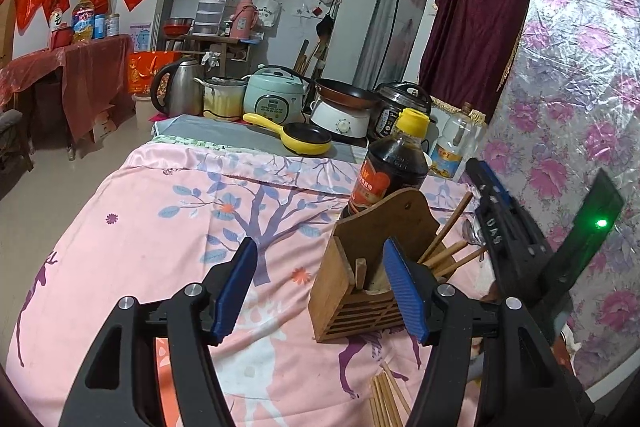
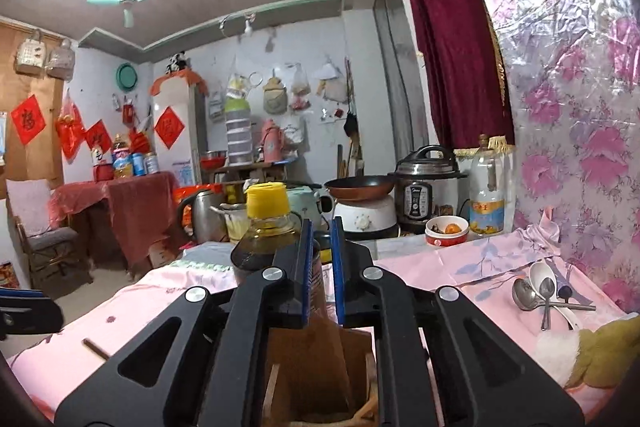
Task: Organize utensils
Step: 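Withdraw both grippers from the holder back toward the chopstick bundle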
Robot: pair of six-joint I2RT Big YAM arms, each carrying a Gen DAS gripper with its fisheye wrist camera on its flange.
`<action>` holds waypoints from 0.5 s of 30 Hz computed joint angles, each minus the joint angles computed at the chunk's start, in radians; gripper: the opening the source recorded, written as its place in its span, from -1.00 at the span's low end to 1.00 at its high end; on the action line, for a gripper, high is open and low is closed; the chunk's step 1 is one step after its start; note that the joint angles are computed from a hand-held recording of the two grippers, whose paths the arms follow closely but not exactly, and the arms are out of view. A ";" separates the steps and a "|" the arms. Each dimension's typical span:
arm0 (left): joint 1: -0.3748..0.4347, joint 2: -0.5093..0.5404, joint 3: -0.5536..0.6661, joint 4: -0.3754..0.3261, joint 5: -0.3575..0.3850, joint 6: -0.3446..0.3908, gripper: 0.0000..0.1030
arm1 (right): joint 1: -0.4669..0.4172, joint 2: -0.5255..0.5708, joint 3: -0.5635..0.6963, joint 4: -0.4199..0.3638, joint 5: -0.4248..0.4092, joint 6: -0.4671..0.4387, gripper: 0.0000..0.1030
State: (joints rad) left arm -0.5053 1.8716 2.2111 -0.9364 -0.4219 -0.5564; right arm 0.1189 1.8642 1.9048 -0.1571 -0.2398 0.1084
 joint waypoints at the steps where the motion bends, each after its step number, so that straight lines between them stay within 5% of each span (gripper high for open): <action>1: -0.001 0.000 0.000 -0.003 -0.001 -0.004 0.25 | -0.005 -0.007 0.003 -0.011 -0.008 -0.007 -0.76; 8: -0.033 -0.059 -0.085 0.045 -0.068 0.007 0.42 | -0.075 -0.142 -0.105 0.027 -0.122 0.035 -0.73; 10: -0.044 -0.085 -0.125 0.066 -0.069 -0.013 0.43 | -0.096 -0.189 -0.151 0.007 -0.146 0.053 -0.59; 12: -0.062 -0.100 -0.152 0.069 -0.098 -0.027 0.43 | -0.116 -0.248 -0.221 -0.026 -0.156 0.070 0.11; 15: -0.109 -0.140 -0.237 0.080 -0.172 -0.070 0.57 | -0.146 -0.365 -0.398 -0.012 -0.149 0.096 0.74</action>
